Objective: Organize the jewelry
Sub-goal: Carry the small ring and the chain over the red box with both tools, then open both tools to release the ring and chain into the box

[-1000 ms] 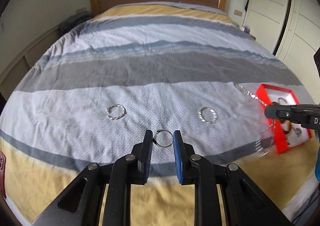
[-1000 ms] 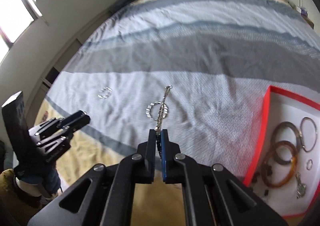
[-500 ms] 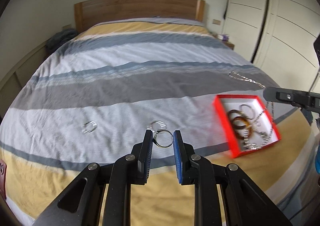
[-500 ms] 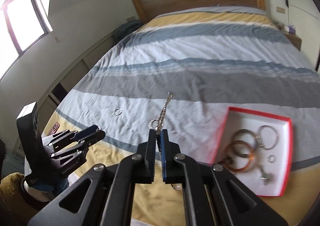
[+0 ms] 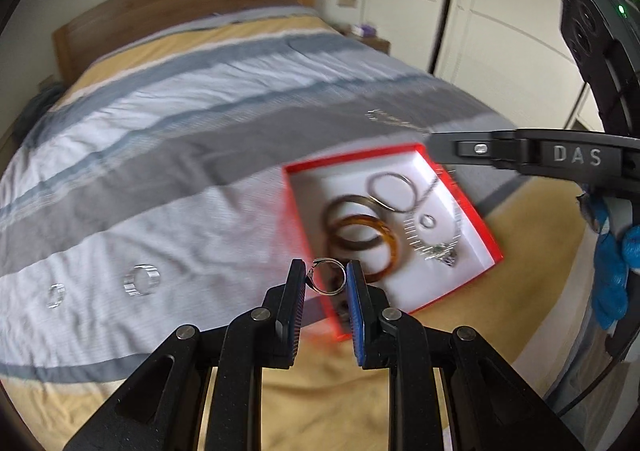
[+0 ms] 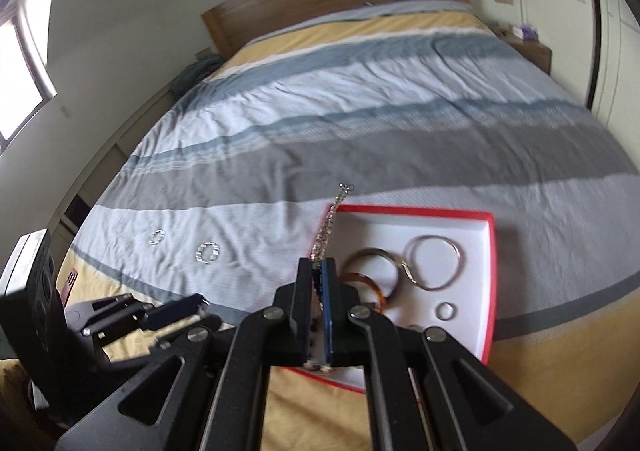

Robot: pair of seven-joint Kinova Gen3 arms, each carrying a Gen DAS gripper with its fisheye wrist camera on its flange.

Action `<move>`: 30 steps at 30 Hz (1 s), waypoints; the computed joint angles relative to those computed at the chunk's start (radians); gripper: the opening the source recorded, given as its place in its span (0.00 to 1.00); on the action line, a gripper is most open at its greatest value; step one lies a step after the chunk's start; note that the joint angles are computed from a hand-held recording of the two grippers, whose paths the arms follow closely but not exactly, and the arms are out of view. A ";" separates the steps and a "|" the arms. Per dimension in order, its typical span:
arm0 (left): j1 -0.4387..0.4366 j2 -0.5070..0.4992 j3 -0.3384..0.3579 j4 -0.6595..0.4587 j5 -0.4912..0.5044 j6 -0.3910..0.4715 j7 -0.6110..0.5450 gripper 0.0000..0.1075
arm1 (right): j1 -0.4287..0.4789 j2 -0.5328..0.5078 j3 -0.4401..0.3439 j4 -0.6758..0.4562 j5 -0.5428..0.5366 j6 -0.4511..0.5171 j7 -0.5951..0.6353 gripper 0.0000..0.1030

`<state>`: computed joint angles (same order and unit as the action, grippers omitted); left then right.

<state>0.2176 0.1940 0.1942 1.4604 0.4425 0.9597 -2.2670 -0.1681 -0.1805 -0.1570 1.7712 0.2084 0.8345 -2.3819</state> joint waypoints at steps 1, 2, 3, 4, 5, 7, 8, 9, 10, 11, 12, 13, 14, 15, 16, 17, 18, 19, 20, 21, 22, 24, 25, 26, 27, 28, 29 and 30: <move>0.016 0.013 0.005 -0.005 -0.013 -0.003 0.015 0.19 | 0.002 0.000 0.017 0.018 -0.018 -0.015 0.015 0.04; 0.037 0.028 0.011 -0.008 -0.029 -0.008 0.034 0.19 | 0.005 0.000 0.030 0.037 -0.034 -0.030 0.028 0.04; 0.058 0.047 0.018 -0.015 -0.046 -0.011 0.050 0.19 | 0.009 0.001 0.042 0.057 -0.049 -0.044 0.040 0.04; 0.068 0.054 0.022 -0.017 -0.056 -0.013 0.059 0.19 | 0.015 0.003 0.056 0.080 -0.067 -0.061 0.058 0.04; 0.086 0.071 0.026 -0.022 -0.073 -0.015 0.072 0.19 | 0.020 0.003 0.063 0.094 -0.078 -0.070 0.069 0.04; 0.108 0.095 0.031 -0.029 -0.097 -0.015 0.093 0.19 | 0.032 0.005 0.081 0.128 -0.103 -0.092 0.096 0.04; 0.115 0.103 0.032 -0.033 -0.106 -0.015 0.103 0.19 | 0.039 0.005 0.088 0.144 -0.115 -0.102 0.107 0.04; 0.124 0.114 0.032 -0.034 -0.116 -0.015 0.113 0.19 | 0.046 0.005 0.097 0.162 -0.129 -0.114 0.120 0.04; 0.130 0.123 0.033 -0.034 -0.126 -0.014 0.122 0.19 | 0.051 0.006 0.101 0.171 -0.139 -0.119 0.130 0.04; 0.137 0.130 0.034 -0.034 -0.135 -0.014 0.131 0.19 | 0.056 0.008 0.108 0.182 -0.153 -0.126 0.145 0.04; 0.141 0.135 0.034 -0.033 -0.142 -0.014 0.136 0.19 | 0.060 0.011 0.114 0.192 -0.165 -0.131 0.160 0.04; 0.150 0.140 0.035 -0.033 -0.151 -0.015 0.147 0.19 | 0.064 0.013 0.115 0.200 -0.174 -0.135 0.171 0.04; 0.153 0.144 0.036 -0.031 -0.157 -0.016 0.152 0.19 | 0.066 0.016 0.116 0.206 -0.182 -0.139 0.179 0.04; 0.159 0.151 0.036 -0.035 -0.165 -0.013 0.159 0.19 | 0.068 0.018 0.118 0.215 -0.193 -0.145 0.191 0.04; 0.164 0.155 0.036 -0.035 -0.172 -0.013 0.166 0.19 | 0.069 0.020 0.122 0.224 -0.206 -0.152 0.204 0.04; 0.167 0.159 0.036 -0.034 -0.178 -0.013 0.171 0.19 | 0.071 0.022 0.124 0.228 -0.215 -0.155 0.214 0.04; 0.171 0.164 0.037 -0.035 -0.184 -0.015 0.177 0.19 | 0.072 0.022 0.123 0.236 -0.223 -0.160 0.219 0.04; 0.173 0.166 0.036 -0.034 -0.189 -0.014 0.181 0.19 | 0.075 0.021 0.122 0.241 -0.227 -0.162 0.223 0.04; 0.177 0.170 0.035 -0.033 -0.197 -0.016 0.189 0.19 | 0.077 0.020 0.121 0.247 -0.230 -0.162 0.224 0.04; 0.178 0.171 0.034 -0.032 -0.201 -0.019 0.194 0.19 | 0.080 0.020 0.119 0.251 -0.231 -0.162 0.223 0.04; 0.180 0.174 0.033 -0.032 -0.205 -0.021 0.202 0.19 | 0.081 0.019 0.119 0.255 -0.234 -0.161 0.225 0.05; 0.181 0.181 0.031 -0.038 -0.210 -0.016 0.220 0.19 | 0.086 0.015 0.117 0.262 -0.234 -0.155 0.222 0.07; 0.180 0.185 0.029 -0.043 -0.210 -0.012 0.229 0.19 | 0.089 0.013 0.109 0.264 -0.224 -0.150 0.211 0.08; 0.178 0.188 0.030 -0.045 -0.209 -0.009 0.235 0.19 | 0.091 0.011 0.101 0.264 -0.212 -0.143 0.199 0.08; 0.174 0.192 0.031 -0.050 -0.205 -0.002 0.240 0.19 | 0.091 0.008 0.098 0.266 -0.207 -0.141 0.193 0.08; 0.173 0.192 0.031 -0.051 -0.203 -0.001 0.247 0.19 | 0.091 0.006 0.097 0.267 -0.204 -0.140 0.189 0.08; 0.165 0.184 0.032 -0.043 -0.199 -0.001 0.243 0.19 | 0.091 0.004 0.091 0.267 -0.197 -0.137 0.178 0.08; 0.161 0.180 0.033 -0.038 -0.196 -0.001 0.243 0.19 | 0.091 0.003 0.087 0.266 -0.189 -0.134 0.170 0.08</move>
<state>0.3790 0.3742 0.2268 1.4223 0.2463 0.9584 -2.0236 -0.0773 -0.1779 -0.0698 2.0376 0.0192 0.7002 -2.2115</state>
